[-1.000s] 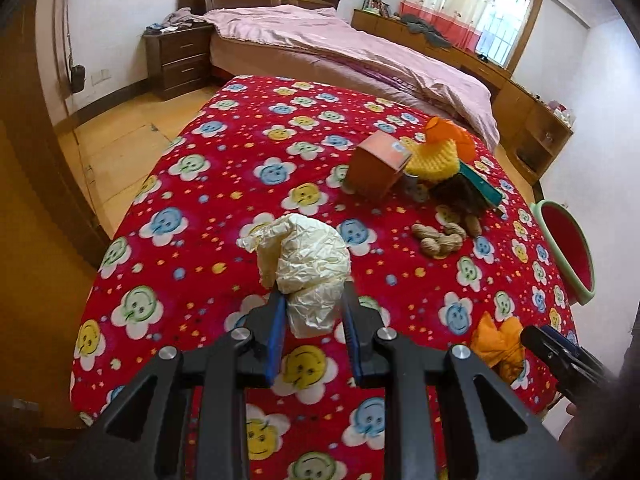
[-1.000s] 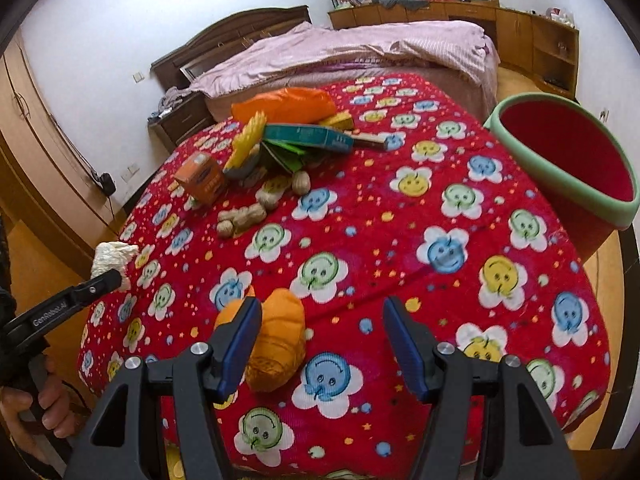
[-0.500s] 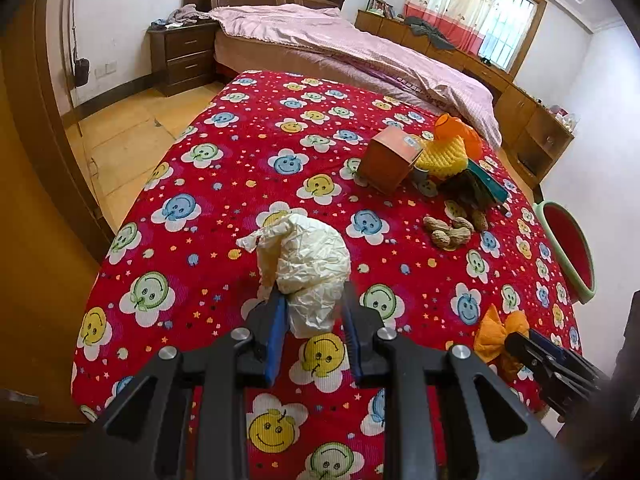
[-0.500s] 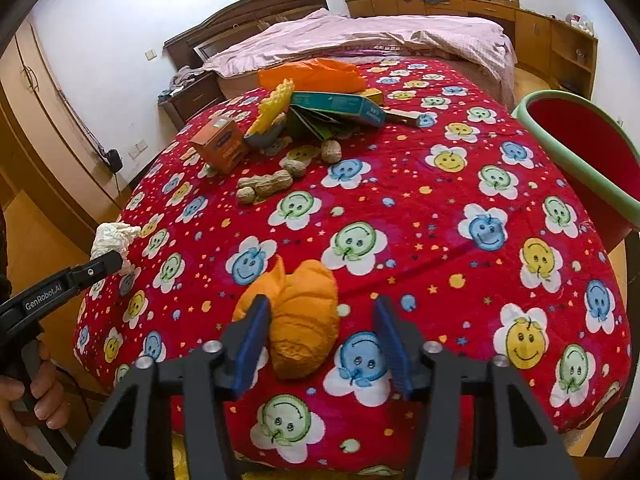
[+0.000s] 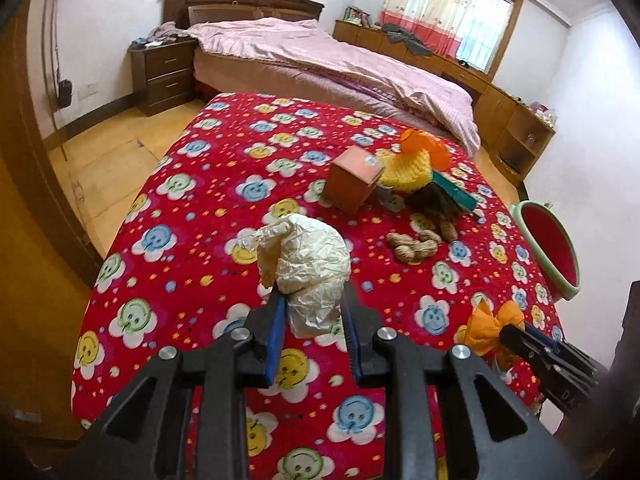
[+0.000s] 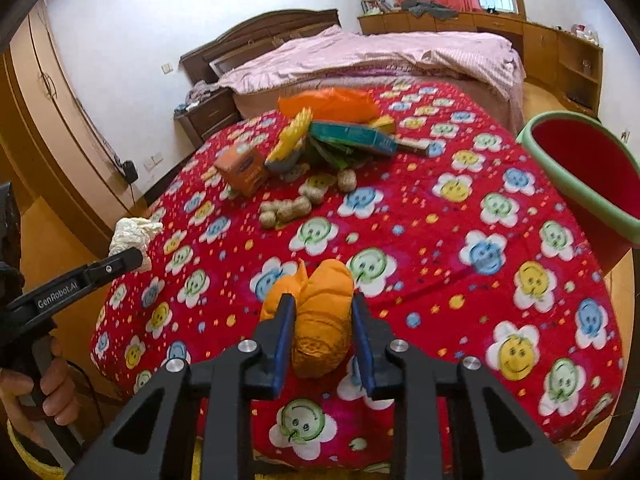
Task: Collect trash
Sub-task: 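Grasp the orange cloth with the right tool while the left tool holds the white bag, then move both tools over the red bucket and open them to drop the items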
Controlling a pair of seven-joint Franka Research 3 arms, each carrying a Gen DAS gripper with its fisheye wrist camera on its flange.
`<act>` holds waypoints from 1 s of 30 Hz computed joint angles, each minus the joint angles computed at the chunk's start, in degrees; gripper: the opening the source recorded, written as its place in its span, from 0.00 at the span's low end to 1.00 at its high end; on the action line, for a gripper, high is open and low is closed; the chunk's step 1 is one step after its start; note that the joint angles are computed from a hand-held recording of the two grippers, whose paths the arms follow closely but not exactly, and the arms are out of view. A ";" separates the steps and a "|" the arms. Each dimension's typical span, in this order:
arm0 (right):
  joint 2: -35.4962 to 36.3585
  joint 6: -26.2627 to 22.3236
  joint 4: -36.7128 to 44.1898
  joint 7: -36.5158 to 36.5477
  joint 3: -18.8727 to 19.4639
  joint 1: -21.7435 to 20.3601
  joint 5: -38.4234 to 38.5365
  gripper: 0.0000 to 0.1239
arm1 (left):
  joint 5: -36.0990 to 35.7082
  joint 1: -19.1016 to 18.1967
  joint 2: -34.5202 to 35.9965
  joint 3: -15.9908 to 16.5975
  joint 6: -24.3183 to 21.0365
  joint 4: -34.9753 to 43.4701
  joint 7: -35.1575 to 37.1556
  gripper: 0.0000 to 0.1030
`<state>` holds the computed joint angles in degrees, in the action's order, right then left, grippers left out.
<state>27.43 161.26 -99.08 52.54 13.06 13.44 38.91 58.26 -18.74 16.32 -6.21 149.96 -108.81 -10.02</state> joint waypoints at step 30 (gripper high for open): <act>0.01 7.23 6.45 8.79 -2.80 -4.96 -0.96 0.24 | -23.53 -4.71 23.87 0.00 0.93 39.66 41.47 0.25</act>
